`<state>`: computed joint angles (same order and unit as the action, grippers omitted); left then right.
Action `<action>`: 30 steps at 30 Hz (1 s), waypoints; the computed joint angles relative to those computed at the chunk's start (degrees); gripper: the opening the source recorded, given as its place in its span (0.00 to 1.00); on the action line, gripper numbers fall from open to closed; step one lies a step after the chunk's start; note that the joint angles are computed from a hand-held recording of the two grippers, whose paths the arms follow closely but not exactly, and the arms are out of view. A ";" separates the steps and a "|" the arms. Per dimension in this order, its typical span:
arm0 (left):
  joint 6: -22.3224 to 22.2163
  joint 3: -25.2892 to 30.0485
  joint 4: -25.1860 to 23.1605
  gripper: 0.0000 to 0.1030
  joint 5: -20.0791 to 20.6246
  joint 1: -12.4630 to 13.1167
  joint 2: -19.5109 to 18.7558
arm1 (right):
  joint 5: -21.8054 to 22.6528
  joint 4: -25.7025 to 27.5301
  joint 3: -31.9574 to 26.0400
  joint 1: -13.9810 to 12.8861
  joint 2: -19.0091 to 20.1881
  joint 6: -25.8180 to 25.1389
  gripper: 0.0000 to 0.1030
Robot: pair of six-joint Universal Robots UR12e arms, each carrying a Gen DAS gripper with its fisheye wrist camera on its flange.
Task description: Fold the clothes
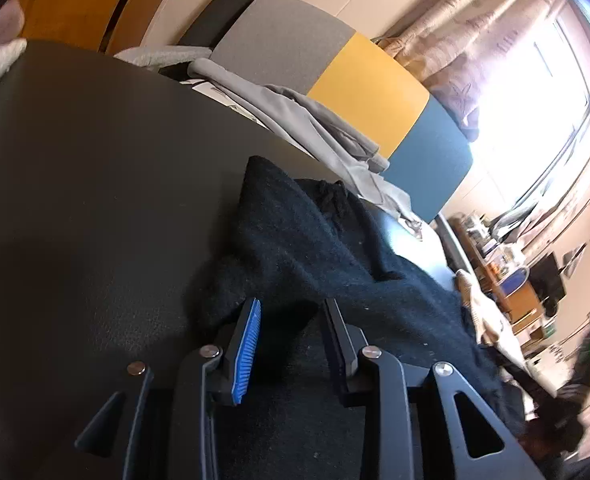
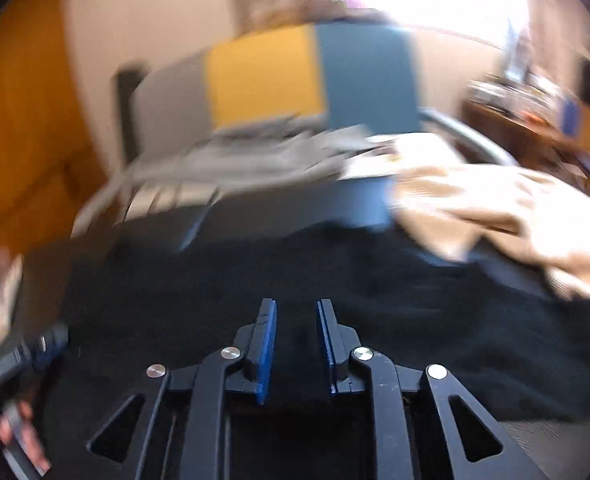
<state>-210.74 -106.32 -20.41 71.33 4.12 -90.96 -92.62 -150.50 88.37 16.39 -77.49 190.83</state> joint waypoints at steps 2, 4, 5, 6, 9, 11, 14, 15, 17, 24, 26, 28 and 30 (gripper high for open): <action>0.63 -0.47 -1.22 0.30 -1.18 0.62 0.88 | -1.62 4.66 -2.32 1.80 2.06 -4.28 0.21; 2.55 -0.80 -3.08 0.31 -1.58 1.05 1.85 | -5.19 6.08 -3.03 3.24 2.98 -6.78 0.22; 3.45 -0.92 -4.12 0.31 -1.65 1.26 2.32 | -6.76 5.45 -2.90 3.70 3.03 -7.47 0.24; 3.95 -0.98 -4.88 0.31 -1.09 1.29 2.71 | -6.65 5.31 -2.64 3.65 2.92 -7.42 0.24; 4.28 -1.07 -5.58 0.35 2.27 0.87 3.65 | -4.98 4.84 -2.10 3.07 2.58 -6.05 0.27; 3.78 -1.06 -3.44 0.35 3.14 0.58 3.59 | -4.32 4.49 -1.84 2.88 2.47 -5.22 0.28; 5.50 0.87 -2.25 0.35 2.07 -0.43 1.88 | -5.25 4.64 -2.63 3.30 3.09 -5.30 0.29; 7.28 2.15 -3.05 0.35 2.39 -1.17 0.92 | -5.71 4.65 -2.65 3.44 3.09 -5.51 0.29; 12.08 5.11 -5.91 0.35 5.25 -3.06 -1.18 | -6.30 4.61 -2.68 3.61 3.13 -5.80 0.29; 21.10 14.05 -17.62 0.35 14.44 -4.69 -7.53 | -5.33 4.43 -2.79 3.21 3.26 -5.26 0.30; 16.25 13.77 -17.23 0.31 18.04 -3.98 -7.50 | -5.38 4.43 -2.81 3.22 3.28 -5.26 0.30; 10.03 12.36 -15.46 0.24 16.19 -2.06 -6.86 | -5.26 4.29 -2.69 3.18 3.22 -5.17 0.30; 6.90 10.98 -13.93 0.24 12.40 -0.30 -6.16 | -5.12 4.21 -2.64 3.14 3.22 -5.09 0.31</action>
<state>-203.84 -95.34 -34.34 83.73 3.82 -97.12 -97.74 -146.29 85.73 19.53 -74.27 185.74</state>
